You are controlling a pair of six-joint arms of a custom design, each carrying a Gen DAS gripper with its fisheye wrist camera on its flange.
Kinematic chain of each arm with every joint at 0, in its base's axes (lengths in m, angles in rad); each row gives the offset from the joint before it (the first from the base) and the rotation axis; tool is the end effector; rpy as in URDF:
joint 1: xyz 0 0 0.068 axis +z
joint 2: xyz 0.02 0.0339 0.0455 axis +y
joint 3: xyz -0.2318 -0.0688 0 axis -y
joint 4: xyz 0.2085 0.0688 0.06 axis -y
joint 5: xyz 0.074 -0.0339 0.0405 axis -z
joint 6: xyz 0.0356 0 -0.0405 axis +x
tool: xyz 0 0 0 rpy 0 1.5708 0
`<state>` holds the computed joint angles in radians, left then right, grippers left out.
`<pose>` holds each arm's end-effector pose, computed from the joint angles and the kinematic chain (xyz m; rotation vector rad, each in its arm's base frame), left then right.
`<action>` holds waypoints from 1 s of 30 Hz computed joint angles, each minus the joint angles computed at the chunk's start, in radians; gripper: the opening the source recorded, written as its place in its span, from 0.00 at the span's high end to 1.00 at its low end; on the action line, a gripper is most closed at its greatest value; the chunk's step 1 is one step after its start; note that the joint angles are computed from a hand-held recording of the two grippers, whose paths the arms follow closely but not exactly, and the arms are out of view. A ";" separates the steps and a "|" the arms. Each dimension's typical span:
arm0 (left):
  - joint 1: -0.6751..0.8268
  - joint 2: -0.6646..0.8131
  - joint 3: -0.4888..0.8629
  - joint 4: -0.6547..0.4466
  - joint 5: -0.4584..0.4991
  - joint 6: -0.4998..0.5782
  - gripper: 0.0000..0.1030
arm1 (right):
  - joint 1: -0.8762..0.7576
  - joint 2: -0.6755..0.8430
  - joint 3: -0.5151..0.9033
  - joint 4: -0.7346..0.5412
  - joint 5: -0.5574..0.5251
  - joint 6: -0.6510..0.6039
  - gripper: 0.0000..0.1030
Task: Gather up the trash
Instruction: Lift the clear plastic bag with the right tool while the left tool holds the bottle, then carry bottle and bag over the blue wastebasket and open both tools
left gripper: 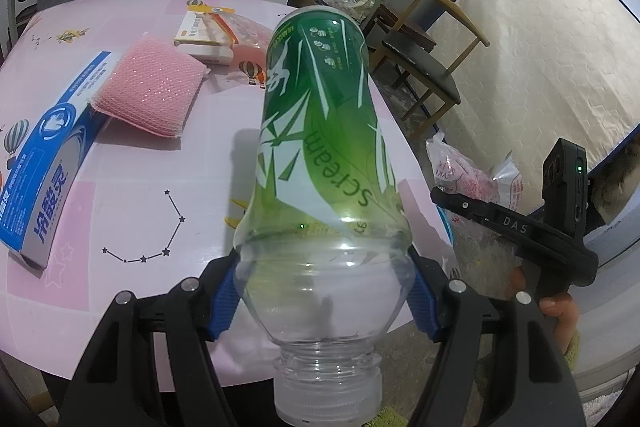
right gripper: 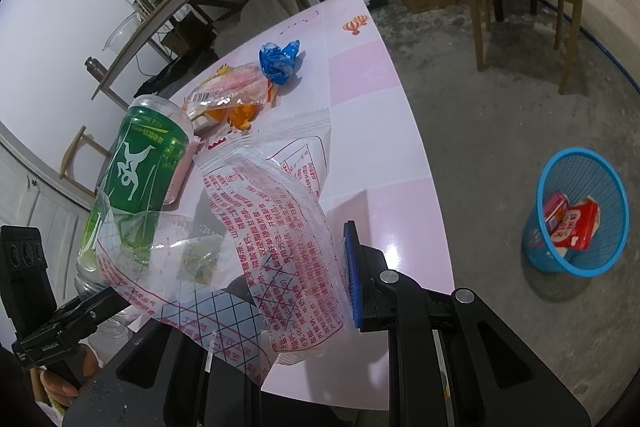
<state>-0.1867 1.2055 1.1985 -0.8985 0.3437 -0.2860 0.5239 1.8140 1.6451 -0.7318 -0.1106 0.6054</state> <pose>0.2066 -0.0512 0.3040 0.0257 2.5077 -0.6249 0.3092 0.1832 0.2768 0.0552 2.5680 0.5986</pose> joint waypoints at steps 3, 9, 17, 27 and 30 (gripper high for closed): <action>-0.001 -0.002 -0.002 0.001 0.000 -0.003 0.34 | 0.001 0.000 0.001 0.000 0.000 0.001 0.82; -0.010 0.000 0.001 0.007 -0.004 -0.009 0.34 | -0.001 -0.004 -0.007 0.012 0.003 0.003 0.82; -0.076 0.061 0.059 0.044 -0.007 -0.013 0.34 | -0.052 -0.095 -0.073 0.033 0.028 0.009 0.82; -0.263 0.413 0.410 0.043 0.071 -0.055 0.34 | -0.276 -0.323 -0.272 0.011 0.107 0.000 0.82; -0.333 0.567 0.594 -0.003 0.080 -0.058 0.34 | -0.378 -0.372 -0.356 0.005 0.118 -0.011 0.82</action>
